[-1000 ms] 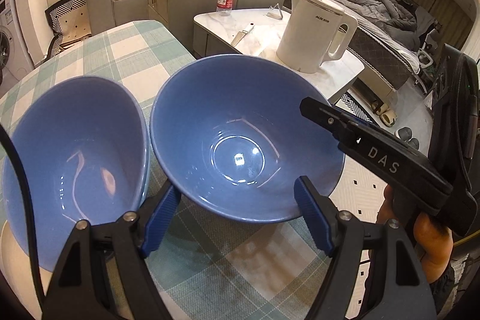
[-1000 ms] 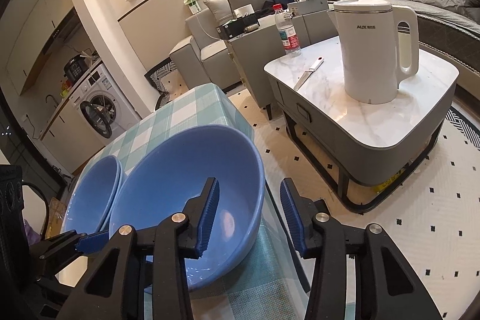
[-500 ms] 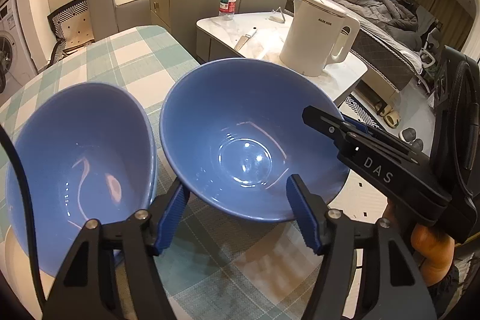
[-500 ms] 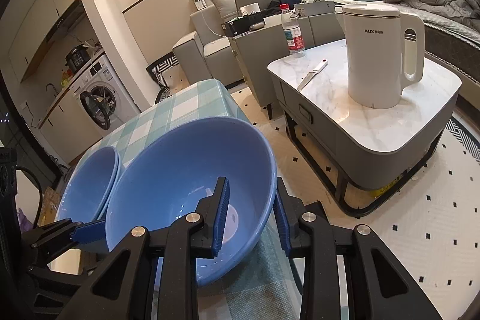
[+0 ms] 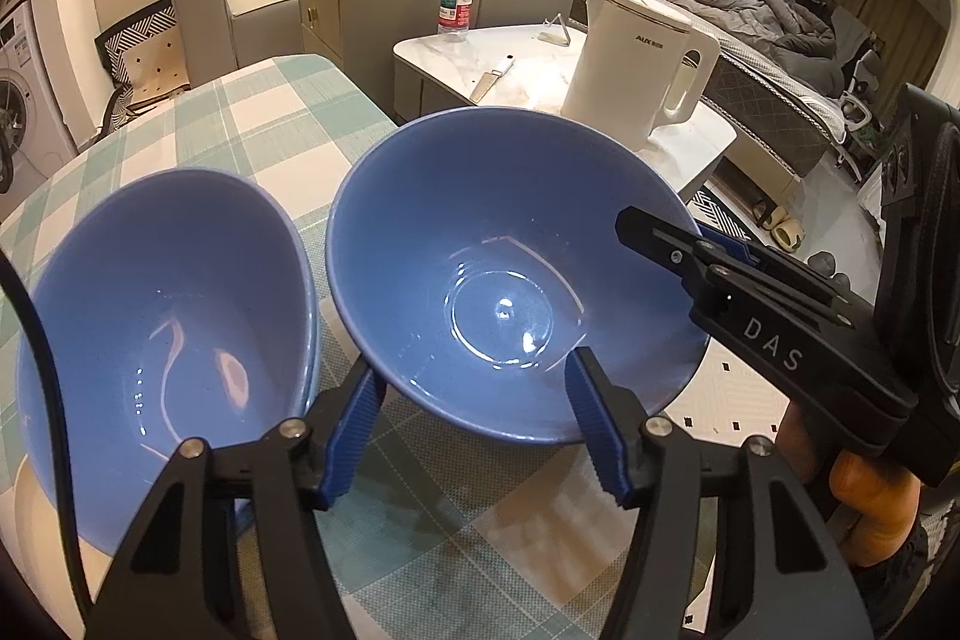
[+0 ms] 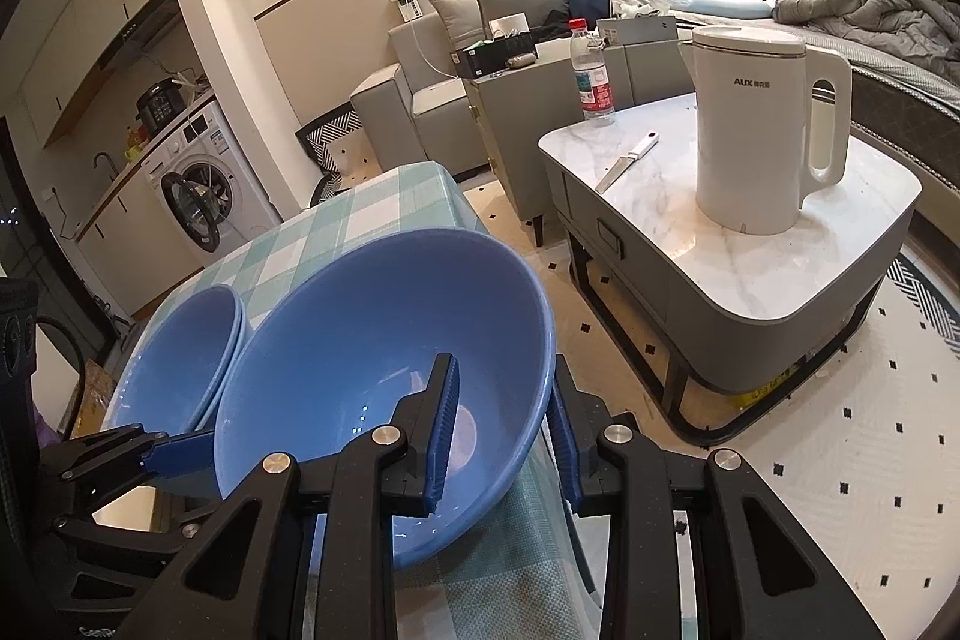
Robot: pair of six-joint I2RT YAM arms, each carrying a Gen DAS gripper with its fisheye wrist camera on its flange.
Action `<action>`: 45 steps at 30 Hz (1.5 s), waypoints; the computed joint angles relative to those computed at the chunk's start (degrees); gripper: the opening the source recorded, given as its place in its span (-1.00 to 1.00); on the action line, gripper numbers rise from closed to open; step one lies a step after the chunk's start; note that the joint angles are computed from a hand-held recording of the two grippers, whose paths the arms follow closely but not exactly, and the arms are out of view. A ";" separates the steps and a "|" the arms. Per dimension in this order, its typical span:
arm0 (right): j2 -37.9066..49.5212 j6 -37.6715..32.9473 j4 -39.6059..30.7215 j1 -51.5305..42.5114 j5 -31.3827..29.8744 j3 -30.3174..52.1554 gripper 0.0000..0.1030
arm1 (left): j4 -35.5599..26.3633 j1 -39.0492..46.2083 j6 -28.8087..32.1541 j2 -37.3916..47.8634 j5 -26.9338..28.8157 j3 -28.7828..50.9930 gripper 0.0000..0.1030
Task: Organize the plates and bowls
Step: 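Lift the nested blue bowls with the right gripper and tilt them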
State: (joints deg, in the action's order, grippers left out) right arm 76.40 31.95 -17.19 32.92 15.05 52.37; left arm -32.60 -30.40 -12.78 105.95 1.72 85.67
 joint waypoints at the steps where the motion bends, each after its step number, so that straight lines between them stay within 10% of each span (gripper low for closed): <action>1: -0.33 -0.10 -0.16 0.13 0.25 0.03 -0.41 | 0.10 -0.03 0.15 -0.10 0.01 -0.05 0.19; 45: -6.91 -0.61 -7.16 12.07 13.47 6.48 -0.41 | 0.62 1.47 3.60 -10.75 -0.70 -3.64 0.17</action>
